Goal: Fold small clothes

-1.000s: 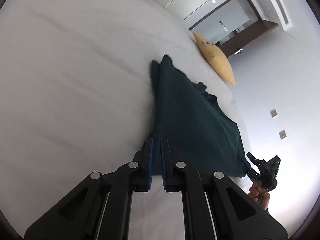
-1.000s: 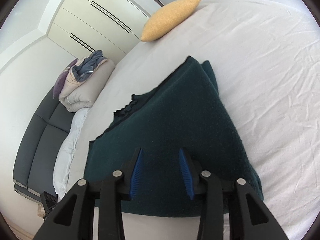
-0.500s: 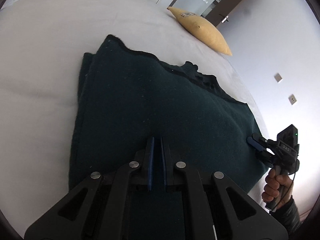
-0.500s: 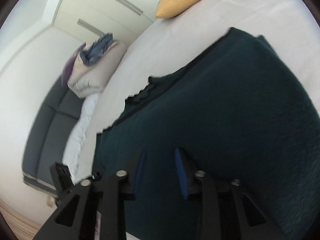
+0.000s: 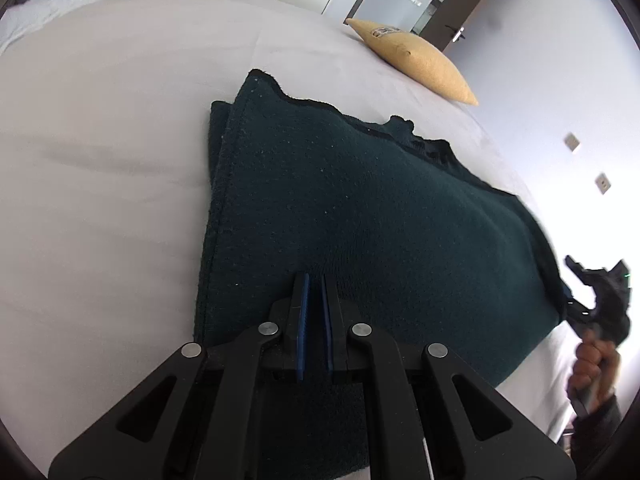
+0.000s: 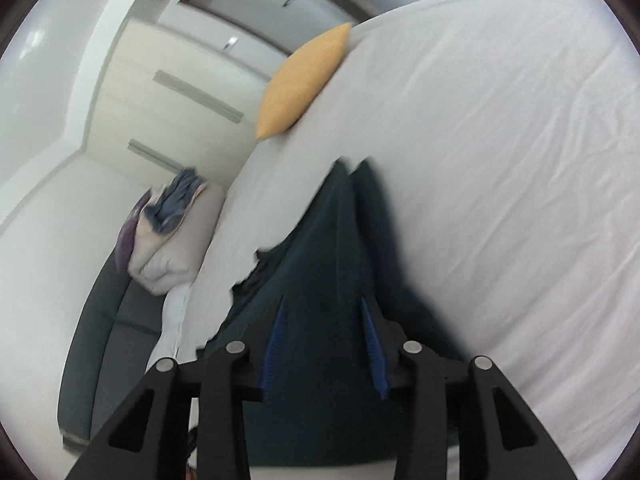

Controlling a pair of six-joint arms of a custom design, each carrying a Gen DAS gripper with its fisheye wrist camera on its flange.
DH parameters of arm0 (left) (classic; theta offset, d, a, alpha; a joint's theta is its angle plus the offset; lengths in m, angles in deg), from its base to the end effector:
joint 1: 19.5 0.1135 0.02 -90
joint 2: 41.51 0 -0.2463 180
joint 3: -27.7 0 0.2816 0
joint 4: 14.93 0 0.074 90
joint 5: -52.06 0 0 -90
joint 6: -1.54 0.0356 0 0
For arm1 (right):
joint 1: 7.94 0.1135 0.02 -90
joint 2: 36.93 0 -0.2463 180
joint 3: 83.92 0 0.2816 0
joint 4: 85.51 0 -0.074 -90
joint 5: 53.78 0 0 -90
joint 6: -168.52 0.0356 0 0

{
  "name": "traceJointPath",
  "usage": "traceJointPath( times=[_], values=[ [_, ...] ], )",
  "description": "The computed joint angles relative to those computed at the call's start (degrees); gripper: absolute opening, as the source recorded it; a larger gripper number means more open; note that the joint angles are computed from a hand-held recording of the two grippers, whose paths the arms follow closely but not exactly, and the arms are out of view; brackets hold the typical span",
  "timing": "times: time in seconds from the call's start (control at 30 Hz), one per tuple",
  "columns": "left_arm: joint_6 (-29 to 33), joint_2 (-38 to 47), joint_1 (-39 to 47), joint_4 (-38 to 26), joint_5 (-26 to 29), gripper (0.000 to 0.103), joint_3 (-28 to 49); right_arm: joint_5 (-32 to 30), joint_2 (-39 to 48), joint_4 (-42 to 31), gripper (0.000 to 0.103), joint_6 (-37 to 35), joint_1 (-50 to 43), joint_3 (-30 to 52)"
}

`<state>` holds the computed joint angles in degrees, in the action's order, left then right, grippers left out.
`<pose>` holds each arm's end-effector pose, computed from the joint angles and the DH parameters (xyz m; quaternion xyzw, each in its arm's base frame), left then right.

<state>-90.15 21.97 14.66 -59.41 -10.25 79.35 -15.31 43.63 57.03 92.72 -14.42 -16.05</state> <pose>0.2113 0.1234 0.1884 -0.2200 0.9055 -0.1412 0.3342 0.3171 -0.0080 0.2208 0.0062 0.8595 0.4284 0.2787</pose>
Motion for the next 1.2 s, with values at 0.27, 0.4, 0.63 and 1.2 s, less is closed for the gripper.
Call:
traceJointPath(
  times=[0.27, 0.4, 0.63, 1.2],
  values=[
    [0.0, -2.5, -4.3, 0.9, -7.1, 0.006, -1.1, 5.8, -2.1, -3.5, 0.053, -0.3, 29.4, -1.6],
    [0.4, -1.9, -4.2, 1.3, -7.2, 0.006, -1.0, 6.1, 0.7, -2.3, 0.053, 1.5, 28.6, -1.1],
    [0.6, -2.4, -4.2, 1.5, -7.2, 0.006, -1.4, 8.9, 5.6, -5.4, 0.039, -3.6, 16.9, 5.1],
    [-0.2, -0.8, -3.9, 2.5, -5.8, 0.006, -0.7, 17.8, 7.4, 0.4, 0.038, 1.1, -7.9, 13.2]
  ],
)
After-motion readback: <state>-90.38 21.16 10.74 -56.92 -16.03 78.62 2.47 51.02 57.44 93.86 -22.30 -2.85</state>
